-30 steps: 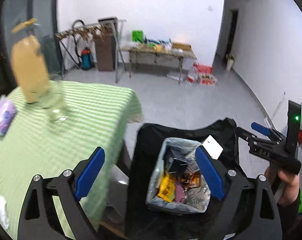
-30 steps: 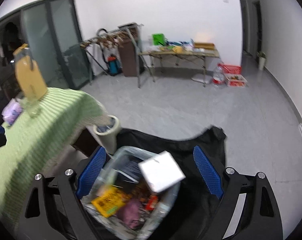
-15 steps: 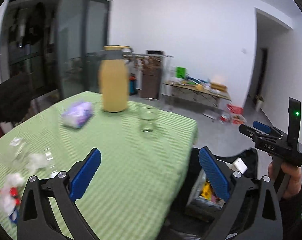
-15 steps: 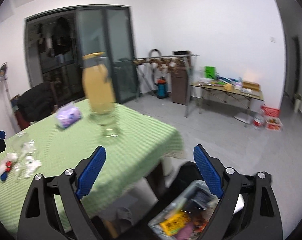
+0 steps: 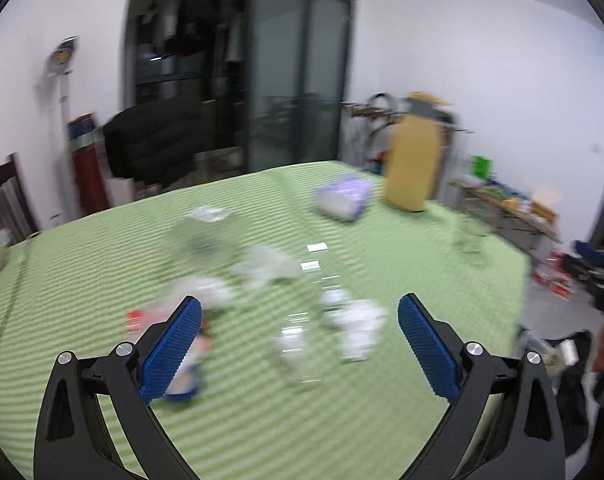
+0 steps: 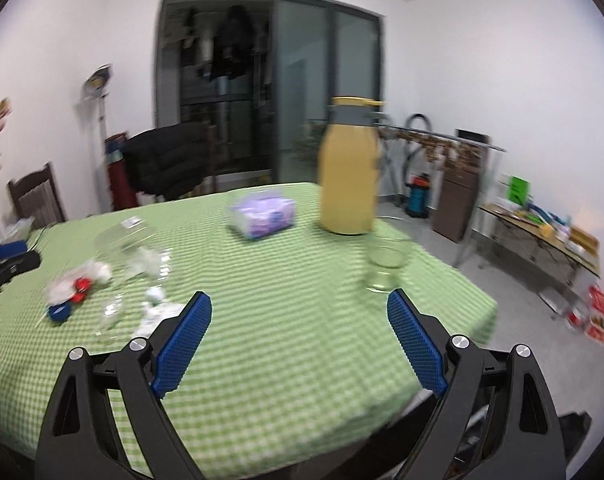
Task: Collect trash
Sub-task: 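Move both tools back over the table toward the plastic bag and cap, then grasp the clear plastic bag with the left gripper while the right grasps the blue cap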
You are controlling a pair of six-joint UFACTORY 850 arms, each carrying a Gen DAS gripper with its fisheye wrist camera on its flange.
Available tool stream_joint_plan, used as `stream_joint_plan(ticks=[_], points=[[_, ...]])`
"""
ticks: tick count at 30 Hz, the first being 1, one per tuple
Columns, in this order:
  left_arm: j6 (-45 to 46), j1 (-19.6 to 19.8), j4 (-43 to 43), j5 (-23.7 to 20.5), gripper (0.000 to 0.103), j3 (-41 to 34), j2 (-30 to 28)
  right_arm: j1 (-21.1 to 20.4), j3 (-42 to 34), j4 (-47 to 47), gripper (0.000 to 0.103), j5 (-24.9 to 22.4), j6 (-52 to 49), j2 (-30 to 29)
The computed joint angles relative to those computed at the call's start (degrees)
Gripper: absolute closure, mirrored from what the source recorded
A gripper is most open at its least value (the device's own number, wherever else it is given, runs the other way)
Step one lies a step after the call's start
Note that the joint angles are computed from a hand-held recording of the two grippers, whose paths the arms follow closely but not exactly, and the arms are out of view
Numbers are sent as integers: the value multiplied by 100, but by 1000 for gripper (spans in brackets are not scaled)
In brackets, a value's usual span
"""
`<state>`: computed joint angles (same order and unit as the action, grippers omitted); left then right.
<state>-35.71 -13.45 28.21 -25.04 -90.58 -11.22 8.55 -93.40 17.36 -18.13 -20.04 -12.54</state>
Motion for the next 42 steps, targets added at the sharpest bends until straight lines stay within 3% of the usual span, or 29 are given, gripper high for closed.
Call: stream_joint_plan(ticks=[2, 7, 9, 14, 15, 16, 18, 23, 25, 29, 32, 38, 42], points=[[-448, 149, 490, -144, 8, 148, 37, 124, -100, 43, 17, -94, -80, -114], [-116, 639, 116, -369, 10, 148, -251, 396, -284, 73, 17, -389, -191, -374], [111, 763, -110, -507, 15, 36, -449, 489, -335, 15, 17, -486, -185, -462], [522, 979, -683, -703, 47, -140, -826, 677, -439, -171, 17, -694, -93, -631], [694, 1016, -893, -606, 68, -97, -814, 699, -448, -216, 17, -716, -62, -648], [805, 1056, -1050, -495, 80, -48, -798, 720, -453, -265, 17, -747, -27, -668], [559, 1099, -918, -337, 88, 17, -702, 766, -468, -336, 17, -801, 30, -709], [-13, 1413, -1102, 801, 91, 591, -29, 948, -660, -366, 17, -988, 17, -897], [-966, 1568, -559, 1036, 92, 769, 162, 1043, -778, -310, 17, -1065, -77, -989], [-1973, 1770, -47, 1007, 92, 833, 239, 1320, -1256, -116, 17, -1277, -392, -1333], [-2895, 1721, 878, 584, 92, 746, 174, 1550, -1672, 338, 17, -1516, -889, -1632], [-3298, 1709, 1333, 163, 92, 675, 172, 1963, -2811, 1177, 17, -2419, -1544, -2432], [-3340, 1782, 1215, 75, 92, 666, 178, 2263, -3809, 666, 17, -2686, -1059, -3107]])
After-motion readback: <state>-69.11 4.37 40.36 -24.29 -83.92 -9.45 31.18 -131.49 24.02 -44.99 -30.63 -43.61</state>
